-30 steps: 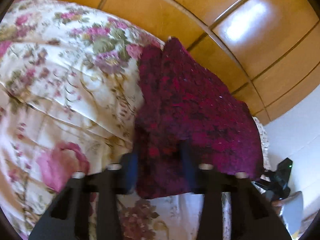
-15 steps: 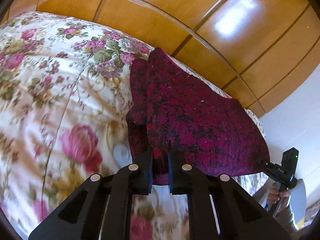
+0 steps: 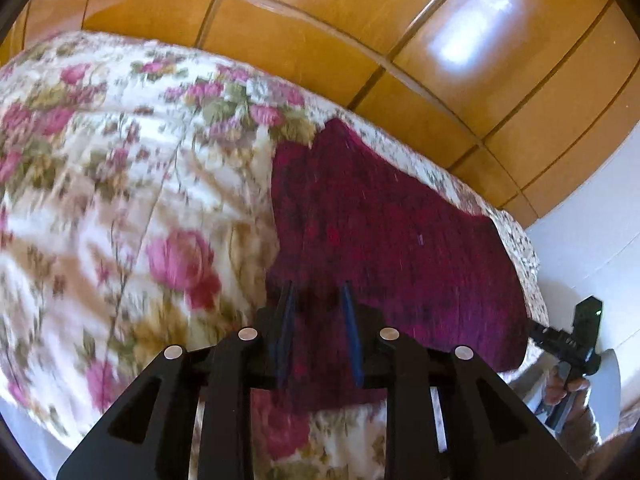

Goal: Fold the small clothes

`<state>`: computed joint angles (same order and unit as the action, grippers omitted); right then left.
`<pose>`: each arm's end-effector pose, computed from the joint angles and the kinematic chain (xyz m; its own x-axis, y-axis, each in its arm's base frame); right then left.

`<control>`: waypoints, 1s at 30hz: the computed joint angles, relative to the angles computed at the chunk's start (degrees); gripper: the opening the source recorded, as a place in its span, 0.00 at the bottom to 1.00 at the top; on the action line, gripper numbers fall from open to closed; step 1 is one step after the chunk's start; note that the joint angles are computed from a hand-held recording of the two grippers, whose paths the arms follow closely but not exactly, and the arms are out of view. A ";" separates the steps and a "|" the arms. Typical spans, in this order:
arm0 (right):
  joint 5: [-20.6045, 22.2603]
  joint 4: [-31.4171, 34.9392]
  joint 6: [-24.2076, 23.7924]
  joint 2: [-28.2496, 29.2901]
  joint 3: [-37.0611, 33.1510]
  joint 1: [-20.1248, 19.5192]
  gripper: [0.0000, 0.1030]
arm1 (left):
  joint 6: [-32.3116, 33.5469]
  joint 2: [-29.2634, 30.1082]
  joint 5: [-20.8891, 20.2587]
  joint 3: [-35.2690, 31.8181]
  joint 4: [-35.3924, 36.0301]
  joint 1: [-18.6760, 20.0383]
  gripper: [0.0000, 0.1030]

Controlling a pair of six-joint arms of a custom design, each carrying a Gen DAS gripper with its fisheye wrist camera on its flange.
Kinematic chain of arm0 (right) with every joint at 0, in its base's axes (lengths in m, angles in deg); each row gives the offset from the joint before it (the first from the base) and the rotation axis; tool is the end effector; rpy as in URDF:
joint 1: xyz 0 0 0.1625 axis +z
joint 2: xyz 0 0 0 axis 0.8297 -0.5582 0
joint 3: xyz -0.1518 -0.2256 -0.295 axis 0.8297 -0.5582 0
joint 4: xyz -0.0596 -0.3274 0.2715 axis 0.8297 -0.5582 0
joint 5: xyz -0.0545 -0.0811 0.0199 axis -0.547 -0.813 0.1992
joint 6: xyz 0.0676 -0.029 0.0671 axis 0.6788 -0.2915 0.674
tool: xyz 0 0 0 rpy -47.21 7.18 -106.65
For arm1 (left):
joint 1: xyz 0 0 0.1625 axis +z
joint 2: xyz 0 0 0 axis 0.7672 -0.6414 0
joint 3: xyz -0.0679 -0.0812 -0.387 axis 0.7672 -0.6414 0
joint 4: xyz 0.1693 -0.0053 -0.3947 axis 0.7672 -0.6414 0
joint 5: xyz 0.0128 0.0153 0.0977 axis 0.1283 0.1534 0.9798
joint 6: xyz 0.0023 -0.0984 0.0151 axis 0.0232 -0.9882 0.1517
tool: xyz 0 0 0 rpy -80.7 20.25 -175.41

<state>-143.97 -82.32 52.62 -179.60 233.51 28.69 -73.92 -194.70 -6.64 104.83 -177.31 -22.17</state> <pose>0.0902 -0.2778 0.3618 -0.9618 0.0432 0.2704 -0.1327 0.7902 -0.5983 -0.1809 -0.3098 0.3381 -0.9492 0.1502 -0.2765 0.2760 0.8195 -0.5023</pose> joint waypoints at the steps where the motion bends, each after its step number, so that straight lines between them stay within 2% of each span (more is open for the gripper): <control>1: -0.26 -2.41 0.41 2.05 -0.73 0.73 0.54 | 1.50 1.07 -0.37 -0.38 -1.36 0.74 0.21; 4: -3.32 -11.73 1.19 11.25 -3.56 3.32 0.57 | 5.20 5.59 -0.04 -1.74 -5.18 2.68 0.21; 6: -5.97 -14.97 2.04 17.90 -6.16 4.48 0.58 | 7.26 8.81 0.54 -2.65 -7.06 4.36 0.21; 8: -5.71 -15.82 1.95 22.40 -8.25 4.60 0.56 | 8.48 11.13 -0.70 -3.35 -9.26 6.39 0.21; 9: -6.92 -15.94 1.81 24.53 -9.25 5.14 0.52 | 9.12 12.12 -0.85 -3.48 -10.79 7.04 0.21; 10: -10.07 -16.38 1.43 26.39 -9.86 6.44 0.48 | 9.31 12.59 -0.33 -3.62 -11.03 7.04 0.21; 11: -12.38 -17.25 0.65 27.55 -10.18 7.48 0.26 | 9.36 13.24 0.79 -3.83 -11.18 6.83 0.14; 12: -12.72 -18.27 -0.47 27.72 -10.17 7.99 0.18 | 9.36 13.64 2.33 -3.88 -11.47 6.14 0.14; 13: -12.39 -19.51 -1.05 27.55 -9.86 8.01 0.17 | 9.40 13.76 3.57 -3.83 -11.53 5.41 0.14; 16: -12.29 -25.41 -1.51 27.66 -8.84 7.95 0.15 | 8.37 16.81 10.79 -4.82 -8.26 2.52 0.14; 18: -15.79 -27.61 -0.48 30.76 -9.18 7.01 0.16 | 6.88 20.44 14.86 -5.94 -4.99 1.96 0.14; 20: -17.42 -29.53 -0.10 33.55 -9.06 5.67 0.18 | 5.51 22.66 16.59 -6.57 -3.44 2.16 0.14; 21: -16.86 -31.17 -0.22 34.08 -8.62 5.05 0.20 | 4.64 23.31 17.56 -6.74 -2.69 2.00 0.14; 22: -16.56 -32.48 -0.42 34.19 -8.26 4.84 0.20 | 4.31 23.57 18.56 -6.65 -2.52 1.54 0.14; 24: -15.40 -33.40 -0.03 33.90 -7.86 4.27 0.23 | 3.07 23.27 20.68 -6.41 -1.53 0.46 0.21; 30: -14.43 -34.75 -1.15 33.72 -7.29 3.58 0.26 | 2.28 22.05 23.97 -6.62 0.88 -1.14 0.22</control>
<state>-158.40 -117.07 51.47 -145.88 226.22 32.27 -71.63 -172.65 17.33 98.21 -176.43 -23.31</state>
